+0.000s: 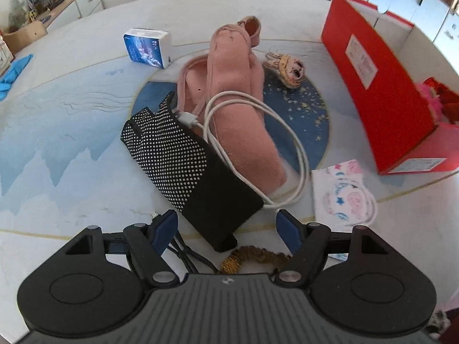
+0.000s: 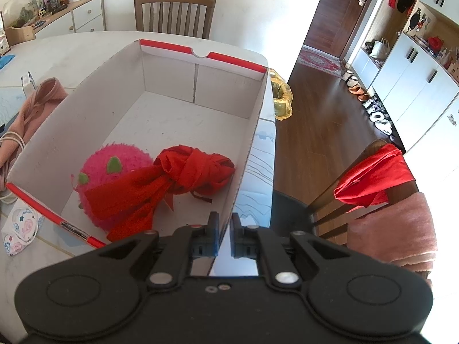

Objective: Organize objects
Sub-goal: 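Grasp the black dotted gloves with the left gripper, then carry the black gloves with the left gripper into the box and release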

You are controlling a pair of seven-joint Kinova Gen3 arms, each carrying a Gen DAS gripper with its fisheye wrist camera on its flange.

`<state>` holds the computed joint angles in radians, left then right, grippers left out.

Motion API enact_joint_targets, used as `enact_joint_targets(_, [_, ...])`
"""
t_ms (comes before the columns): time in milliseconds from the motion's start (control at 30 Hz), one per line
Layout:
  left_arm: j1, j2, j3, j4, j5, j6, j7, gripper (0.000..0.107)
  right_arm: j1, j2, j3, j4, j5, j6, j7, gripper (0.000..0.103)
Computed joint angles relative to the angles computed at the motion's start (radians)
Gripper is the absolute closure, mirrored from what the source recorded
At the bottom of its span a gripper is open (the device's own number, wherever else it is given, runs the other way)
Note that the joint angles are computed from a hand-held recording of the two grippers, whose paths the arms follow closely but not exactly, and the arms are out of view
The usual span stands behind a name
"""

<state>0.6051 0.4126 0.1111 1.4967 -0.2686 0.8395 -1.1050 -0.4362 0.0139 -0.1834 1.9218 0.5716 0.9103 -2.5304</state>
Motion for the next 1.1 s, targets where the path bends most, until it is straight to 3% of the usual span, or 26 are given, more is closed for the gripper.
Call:
enact_joint_targets(133, [0.006,0.007,-0.016,0.017,-0.016,-0.032,0.036,0.036,-0.002,0.003,0.0,-0.003,0.003,0.004,-0.005,0.097])
enact_joint_targets(200, [-0.018,-0.003,-0.001,0.036,0.011,-0.054,0.017,0.046,-0.004,0.008,-0.001,-0.006,0.006,0.006,-0.01,0.097])
enact_joint_targets(267, [-0.02,-0.006,0.001,0.042,0.015,-0.056,0.008,0.063,-0.005,0.008,0.0,-0.005,0.006,0.004,-0.011,0.097])
enact_joint_targets(500, [-0.038,-0.05,-0.001,0.092,0.03,-0.107,0.012,0.1,-0.007,0.009,0.001,-0.006,0.007,0.005,-0.012,0.097])
enact_joint_targets(800, [-0.079,-0.128,0.014,0.109,0.036,-0.144,-0.01,0.104,-0.007,0.008,0.002,-0.006,0.006,0.004,-0.01,0.097])
enact_joint_targets(1100, [-0.106,-0.146,0.037,0.028,0.057,-0.123,-0.095,0.104,-0.008,0.01,0.002,-0.007,0.008,0.004,-0.01,0.097])
